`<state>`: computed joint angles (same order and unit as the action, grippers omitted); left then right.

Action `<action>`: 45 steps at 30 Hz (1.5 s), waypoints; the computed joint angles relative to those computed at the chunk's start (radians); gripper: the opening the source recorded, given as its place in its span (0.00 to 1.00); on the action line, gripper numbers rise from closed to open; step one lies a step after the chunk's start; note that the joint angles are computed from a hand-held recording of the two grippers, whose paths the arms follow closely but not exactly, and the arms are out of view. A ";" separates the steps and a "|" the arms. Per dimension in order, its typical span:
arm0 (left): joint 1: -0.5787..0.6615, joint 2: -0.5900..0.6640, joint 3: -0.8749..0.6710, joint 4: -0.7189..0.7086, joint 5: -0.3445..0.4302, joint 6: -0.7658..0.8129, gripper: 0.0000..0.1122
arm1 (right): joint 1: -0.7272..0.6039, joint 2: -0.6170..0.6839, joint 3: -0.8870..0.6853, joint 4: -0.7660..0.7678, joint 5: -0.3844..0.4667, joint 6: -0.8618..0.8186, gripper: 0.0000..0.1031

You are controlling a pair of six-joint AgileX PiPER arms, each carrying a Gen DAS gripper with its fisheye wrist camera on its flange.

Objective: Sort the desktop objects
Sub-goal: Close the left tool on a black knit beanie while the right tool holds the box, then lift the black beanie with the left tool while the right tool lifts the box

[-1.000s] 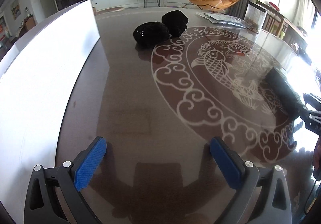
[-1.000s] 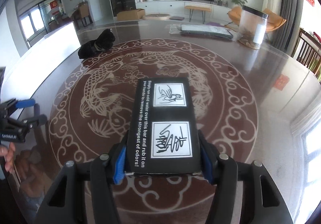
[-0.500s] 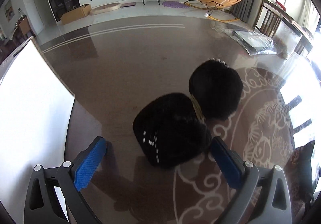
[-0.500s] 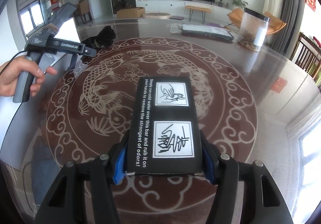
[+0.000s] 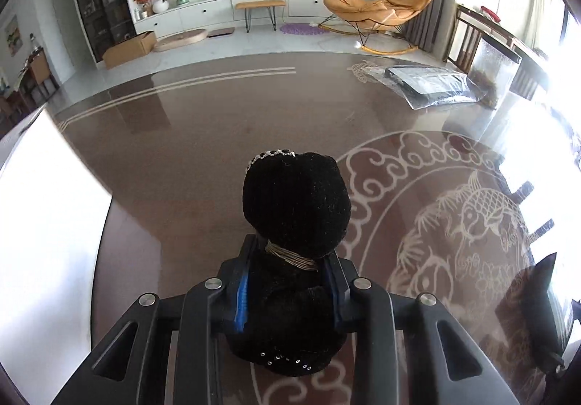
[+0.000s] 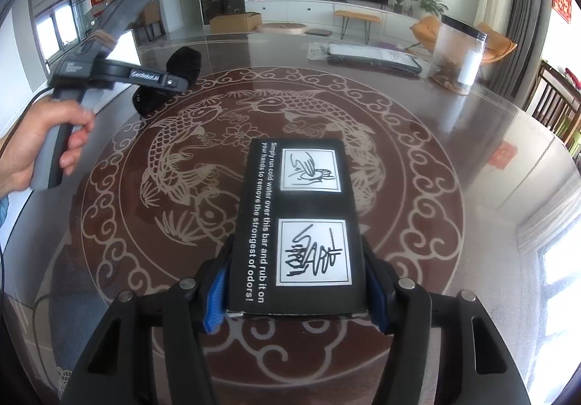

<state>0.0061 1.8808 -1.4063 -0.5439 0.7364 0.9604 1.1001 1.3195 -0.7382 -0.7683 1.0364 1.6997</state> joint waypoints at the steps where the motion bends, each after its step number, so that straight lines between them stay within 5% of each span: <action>1: 0.025 -0.049 0.077 -0.030 -0.025 0.038 0.29 | -0.001 0.000 0.001 0.000 0.000 0.002 0.60; 5: 0.168 -0.251 0.373 -0.170 -0.066 0.265 0.29 | -0.002 0.003 -0.001 0.000 0.002 0.002 0.60; 10: 0.434 -0.437 0.606 -0.285 0.047 0.520 0.29 | 0.001 0.007 -0.005 -0.001 0.003 -0.004 0.60; 16: 0.604 -0.474 0.656 -0.305 0.182 0.623 0.29 | 0.051 0.069 -0.060 -0.028 -0.093 -0.108 0.59; 18: 0.616 -0.464 0.640 -0.302 0.207 0.614 0.31 | 0.066 0.096 -0.083 -0.033 -0.131 -0.048 0.59; 22: 0.582 -0.496 0.666 -0.295 0.155 0.622 0.34 | 0.099 0.203 -0.193 -0.017 -0.048 0.029 0.67; 24: 0.528 -0.545 0.707 -0.268 0.049 0.598 0.61 | 0.095 0.246 -0.239 0.006 -0.019 0.014 0.78; 26: 0.495 -0.550 0.712 -0.236 -0.019 0.538 0.79 | 0.101 0.276 -0.272 0.017 0.016 -0.014 0.81; 30: 0.519 -0.477 0.645 -0.198 0.045 0.474 0.88 | 0.088 0.248 -0.237 0.022 -0.019 0.001 0.86; 45: 0.506 -0.486 0.655 -0.184 0.035 0.472 0.92 | 0.074 0.261 -0.248 0.041 -0.030 -0.039 0.98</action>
<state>0.5121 1.3950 -0.7516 -0.7280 0.7716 1.4322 1.1740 1.5808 -0.9860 -0.7277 1.0060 1.6606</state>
